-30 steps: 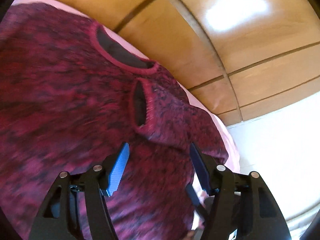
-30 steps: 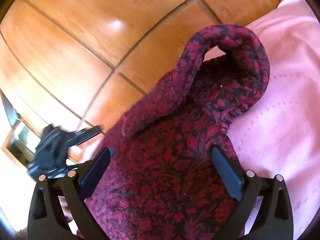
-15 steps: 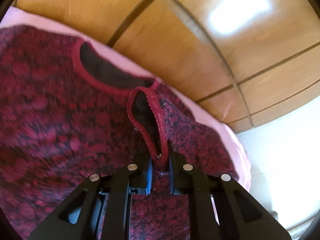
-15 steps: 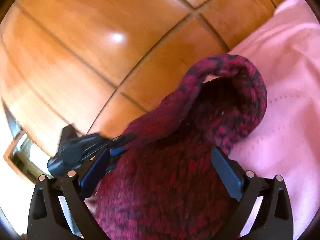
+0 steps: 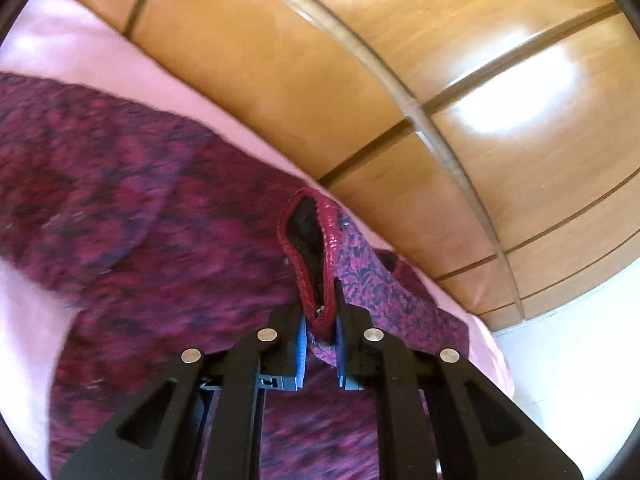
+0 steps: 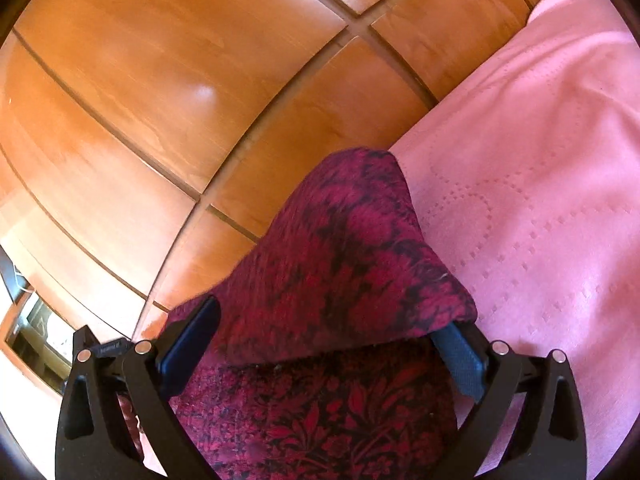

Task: Fold small clothes
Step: 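Grasp the folded edge near the collar with the left gripper while the right gripper holds the fold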

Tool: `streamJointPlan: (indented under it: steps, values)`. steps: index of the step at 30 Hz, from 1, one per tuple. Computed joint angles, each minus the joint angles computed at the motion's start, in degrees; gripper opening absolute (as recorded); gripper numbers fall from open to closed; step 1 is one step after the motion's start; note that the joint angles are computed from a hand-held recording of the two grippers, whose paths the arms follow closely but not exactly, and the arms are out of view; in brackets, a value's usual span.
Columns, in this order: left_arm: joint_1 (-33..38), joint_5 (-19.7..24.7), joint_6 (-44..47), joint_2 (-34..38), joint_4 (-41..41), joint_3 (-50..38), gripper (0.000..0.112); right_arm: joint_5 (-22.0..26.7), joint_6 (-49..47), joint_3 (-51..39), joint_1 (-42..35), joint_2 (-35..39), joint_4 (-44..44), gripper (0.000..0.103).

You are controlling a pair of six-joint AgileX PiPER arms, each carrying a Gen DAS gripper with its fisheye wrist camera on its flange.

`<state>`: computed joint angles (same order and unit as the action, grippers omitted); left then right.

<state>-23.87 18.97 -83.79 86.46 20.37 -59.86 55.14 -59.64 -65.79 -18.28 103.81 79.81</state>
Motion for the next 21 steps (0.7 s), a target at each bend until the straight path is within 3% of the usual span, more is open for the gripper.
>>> streamJointPlan:
  steps: [5, 7, 11, 15, 19, 21]
  values:
    - [-2.3, 3.5, -5.3, 0.5, 3.1, 4.8, 0.010, -1.3, -1.5, 0.8, 1.2, -0.1, 0.4, 0.101]
    - [-3.0, 1.2, -9.7, 1.1, 6.6, 7.3, 0.010, -0.8, -1.6, 0.4, 1.0, 0.5, 0.6, 0.101]
    - [-4.9, 7.4, -8.3, 3.4, 6.4, 2.0, 0.010, -1.0, -1.2, 0.4, 1.2, 0.3, -0.2, 0.101]
    - [-6.5, 11.2, -7.8, 2.5, 7.6, 0.0, 0.010, -1.9, 5.5, -1.7, 2.7, -2.7, -10.2, 0.101]
    - [-8.2, 12.9, -7.3, 2.6, 10.2, -0.8, 0.010, 3.8, 6.5, -0.9, 1.1, -8.6, -18.8, 0.101]
    - [-8.5, 12.6, -8.0, 2.3, 11.2, -0.1, 0.010, 9.7, 4.5, -0.5, -0.4, -11.0, -20.5, 0.101]
